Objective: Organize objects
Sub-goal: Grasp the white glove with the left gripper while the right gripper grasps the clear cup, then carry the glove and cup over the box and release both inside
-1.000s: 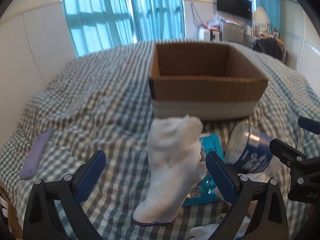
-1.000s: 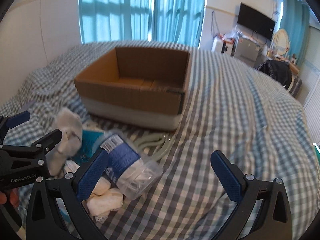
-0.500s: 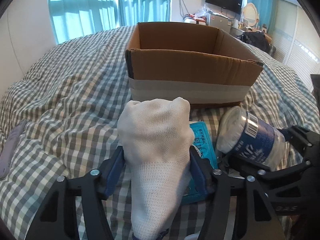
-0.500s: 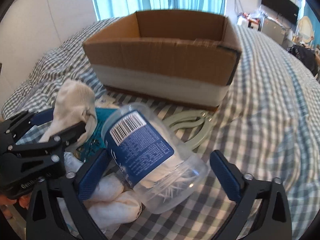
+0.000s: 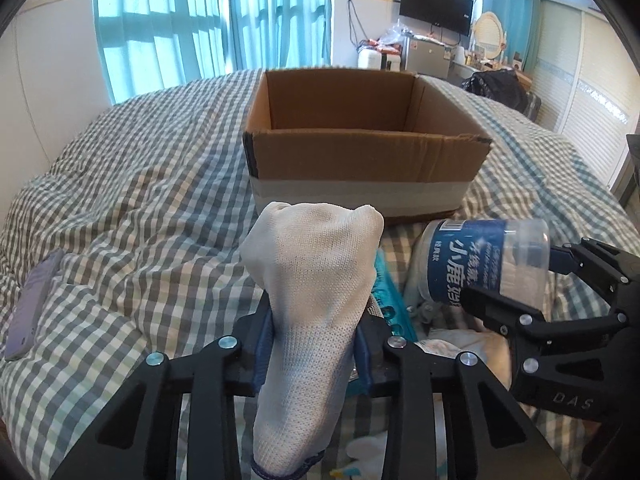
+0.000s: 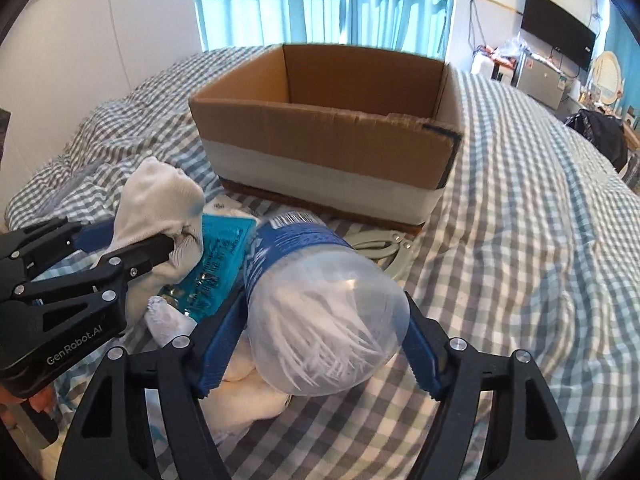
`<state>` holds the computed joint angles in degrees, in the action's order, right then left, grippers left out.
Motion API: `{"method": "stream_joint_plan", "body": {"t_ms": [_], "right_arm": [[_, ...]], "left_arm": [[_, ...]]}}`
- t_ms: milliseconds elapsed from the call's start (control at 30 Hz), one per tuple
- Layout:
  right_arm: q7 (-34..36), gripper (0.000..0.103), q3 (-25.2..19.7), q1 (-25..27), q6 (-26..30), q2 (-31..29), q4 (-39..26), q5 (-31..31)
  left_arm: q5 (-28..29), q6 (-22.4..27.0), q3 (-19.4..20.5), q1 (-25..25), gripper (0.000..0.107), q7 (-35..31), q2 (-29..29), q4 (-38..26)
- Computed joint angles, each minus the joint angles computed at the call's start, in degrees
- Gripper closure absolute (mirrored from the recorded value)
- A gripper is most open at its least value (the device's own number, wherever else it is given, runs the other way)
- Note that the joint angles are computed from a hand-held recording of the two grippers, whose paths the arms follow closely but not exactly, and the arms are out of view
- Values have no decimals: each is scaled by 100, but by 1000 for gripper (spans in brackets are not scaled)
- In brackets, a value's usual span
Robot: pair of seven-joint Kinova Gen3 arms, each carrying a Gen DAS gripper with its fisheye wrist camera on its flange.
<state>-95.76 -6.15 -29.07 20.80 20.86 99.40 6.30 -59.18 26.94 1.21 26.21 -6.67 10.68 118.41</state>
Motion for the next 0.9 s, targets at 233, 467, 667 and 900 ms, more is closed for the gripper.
{"method": "stream_joint_plan", "body": {"t_ms": [233, 467, 667, 900], "right_arm": [[-237, 35, 156, -139, -193, -332, 167, 203], [-698, 35, 396, -427, -393, -590, 236, 627], [-1307, 35, 674, -734, -556, -821, 233, 1250], [-1540, 35, 601, -640, -490, -856, -263, 1757]], "left_arm": [[-392, 304, 198, 47, 74, 389, -320, 22], [-547, 472, 439, -136, 74, 472, -471, -49], [-709, 735, 557, -202, 74, 428, -535, -293], [-907, 751, 587, -342, 74, 213, -543, -685]]}}
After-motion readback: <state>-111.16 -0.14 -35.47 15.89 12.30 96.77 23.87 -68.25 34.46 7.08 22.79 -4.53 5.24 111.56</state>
